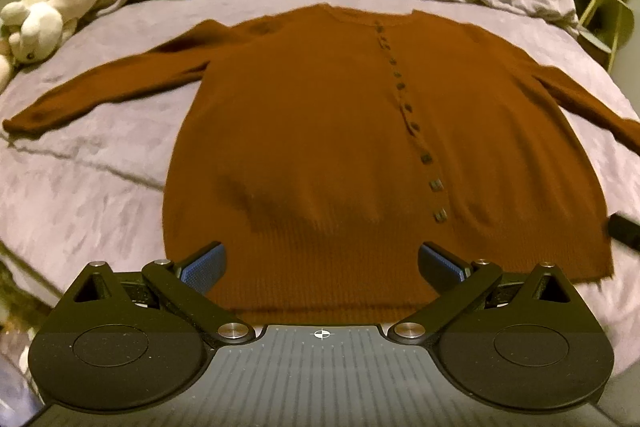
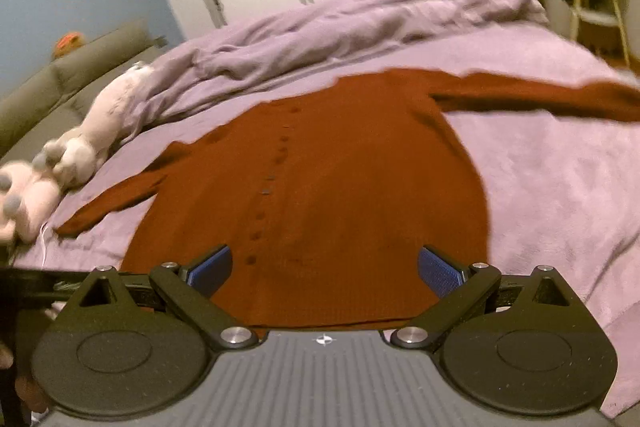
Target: Fold small clothes
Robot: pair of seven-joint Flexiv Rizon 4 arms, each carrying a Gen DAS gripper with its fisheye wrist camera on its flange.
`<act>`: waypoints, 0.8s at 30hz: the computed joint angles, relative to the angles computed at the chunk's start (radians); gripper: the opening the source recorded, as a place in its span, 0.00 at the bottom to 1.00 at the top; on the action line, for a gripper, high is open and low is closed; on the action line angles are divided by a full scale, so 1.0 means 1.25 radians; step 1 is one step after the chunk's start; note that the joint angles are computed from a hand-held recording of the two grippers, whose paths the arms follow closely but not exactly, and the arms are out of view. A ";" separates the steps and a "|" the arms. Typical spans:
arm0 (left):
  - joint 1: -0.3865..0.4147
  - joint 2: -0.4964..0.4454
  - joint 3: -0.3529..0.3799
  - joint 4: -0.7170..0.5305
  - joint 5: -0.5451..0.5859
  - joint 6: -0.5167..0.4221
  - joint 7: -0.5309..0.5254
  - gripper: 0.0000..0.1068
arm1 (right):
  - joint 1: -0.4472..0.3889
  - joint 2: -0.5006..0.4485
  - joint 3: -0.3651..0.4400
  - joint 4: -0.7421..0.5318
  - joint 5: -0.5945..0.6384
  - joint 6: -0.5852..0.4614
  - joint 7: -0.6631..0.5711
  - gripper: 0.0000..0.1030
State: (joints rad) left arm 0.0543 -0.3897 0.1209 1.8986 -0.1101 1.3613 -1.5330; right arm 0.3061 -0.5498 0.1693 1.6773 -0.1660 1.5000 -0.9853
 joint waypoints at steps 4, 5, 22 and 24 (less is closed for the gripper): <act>0.000 -0.050 0.008 -0.045 -0.001 0.038 -0.019 0.96 | -0.038 -0.060 -0.048 -0.089 0.052 -0.051 0.104 0.96; 0.001 -0.065 0.008 -0.059 -0.005 0.044 -0.022 0.96 | -0.047 -0.080 -0.065 -0.108 0.069 -0.033 0.138 0.96; -0.010 -0.236 0.034 -0.267 0.004 -0.054 -0.100 0.96 | -0.120 -0.384 -0.292 -0.396 0.086 0.047 0.614 0.43; 0.002 -0.235 0.021 -0.262 0.001 -0.044 -0.091 0.96 | -0.123 -0.389 -0.296 -0.406 0.056 0.031 0.611 0.33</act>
